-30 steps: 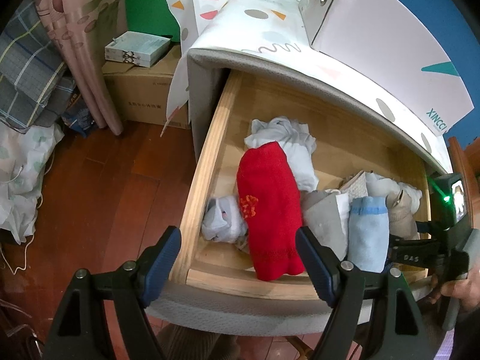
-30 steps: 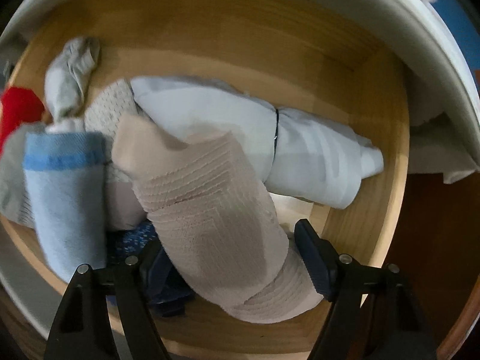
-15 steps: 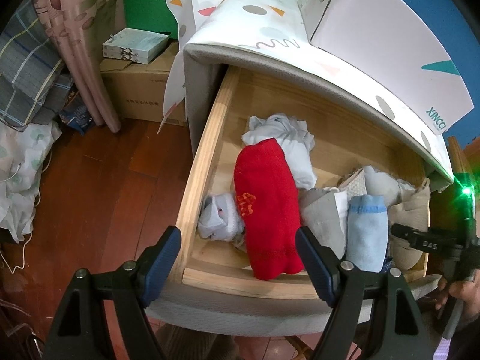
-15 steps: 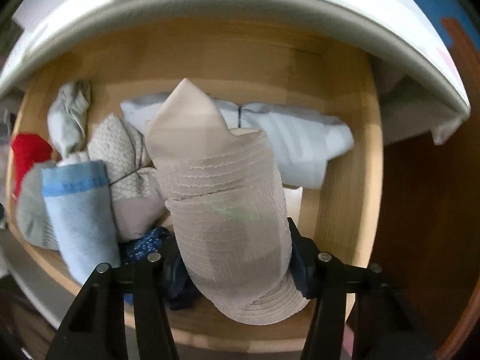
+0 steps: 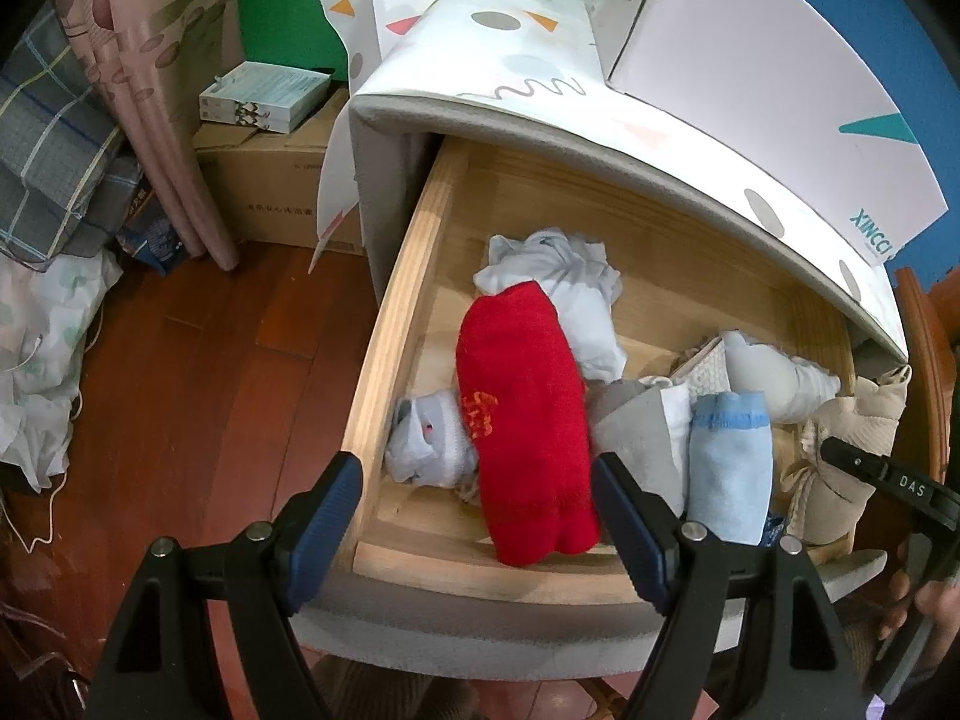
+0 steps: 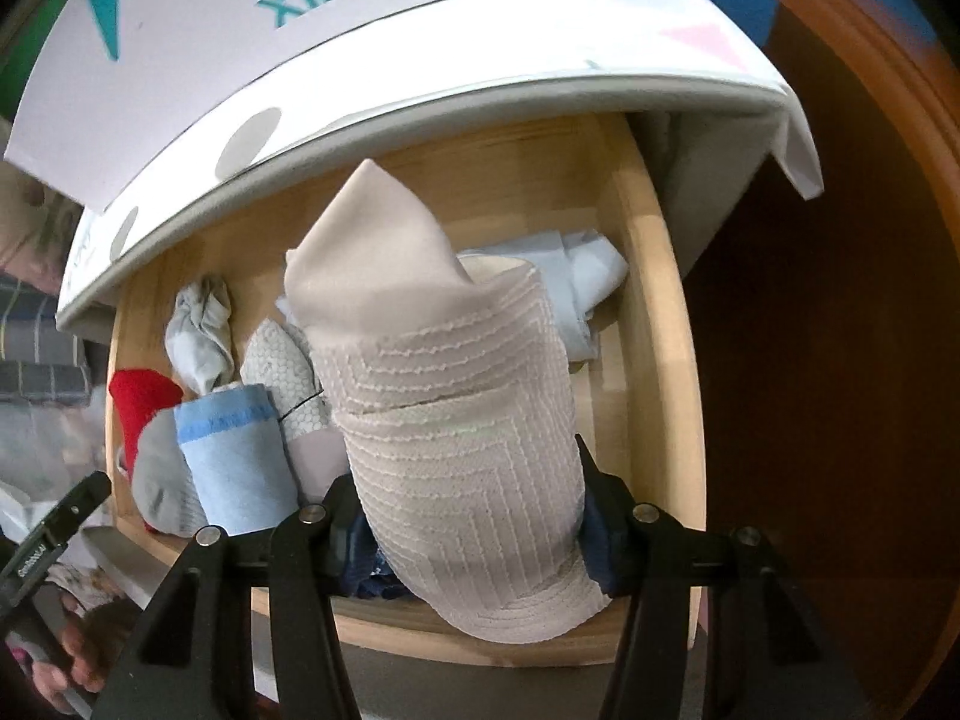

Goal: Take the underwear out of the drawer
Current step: 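Lower the left tool onto the red folded underwear and close on it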

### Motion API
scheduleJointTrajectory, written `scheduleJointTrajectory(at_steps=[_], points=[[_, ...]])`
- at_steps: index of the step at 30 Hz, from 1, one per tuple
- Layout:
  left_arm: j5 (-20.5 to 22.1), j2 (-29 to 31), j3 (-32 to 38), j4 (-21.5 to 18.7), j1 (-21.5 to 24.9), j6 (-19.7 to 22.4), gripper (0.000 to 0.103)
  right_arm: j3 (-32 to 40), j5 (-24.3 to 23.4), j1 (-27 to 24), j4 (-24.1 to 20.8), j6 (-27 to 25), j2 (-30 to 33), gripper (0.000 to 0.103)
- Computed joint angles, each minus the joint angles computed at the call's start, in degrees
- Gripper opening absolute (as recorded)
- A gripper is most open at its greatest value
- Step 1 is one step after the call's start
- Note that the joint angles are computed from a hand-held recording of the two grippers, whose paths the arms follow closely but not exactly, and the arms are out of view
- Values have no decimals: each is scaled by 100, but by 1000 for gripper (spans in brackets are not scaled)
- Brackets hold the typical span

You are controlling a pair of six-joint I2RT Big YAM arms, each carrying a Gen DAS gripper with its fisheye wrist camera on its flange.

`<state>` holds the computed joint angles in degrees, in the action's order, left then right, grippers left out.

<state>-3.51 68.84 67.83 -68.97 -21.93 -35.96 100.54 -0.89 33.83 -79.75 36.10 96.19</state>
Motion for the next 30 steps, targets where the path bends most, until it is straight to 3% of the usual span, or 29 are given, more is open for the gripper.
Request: scheduleJointTrajectory(at_steps=[7,11,21,28,29,30], points=[[14,241,207,43,112,91,81,-46,-266,-209,14,-40,-153,51],[230,535,326,41,190,73,81,3,-305,-334,-77,-266,-91,51],[491,1137,585,16,274,-52,81,29,-415,-364,-139,-272,-102,52],[434,1339,603,90,236,-89,78,-15,-480,-440,-205,-391,-168,52],[449,1350,588,110,237,-111,72,-17,-477,-440,-204,-391,-170,53],[475,1374,579,129,223,-126,56,-16,-481,-437,-199,-388,-167,53]])
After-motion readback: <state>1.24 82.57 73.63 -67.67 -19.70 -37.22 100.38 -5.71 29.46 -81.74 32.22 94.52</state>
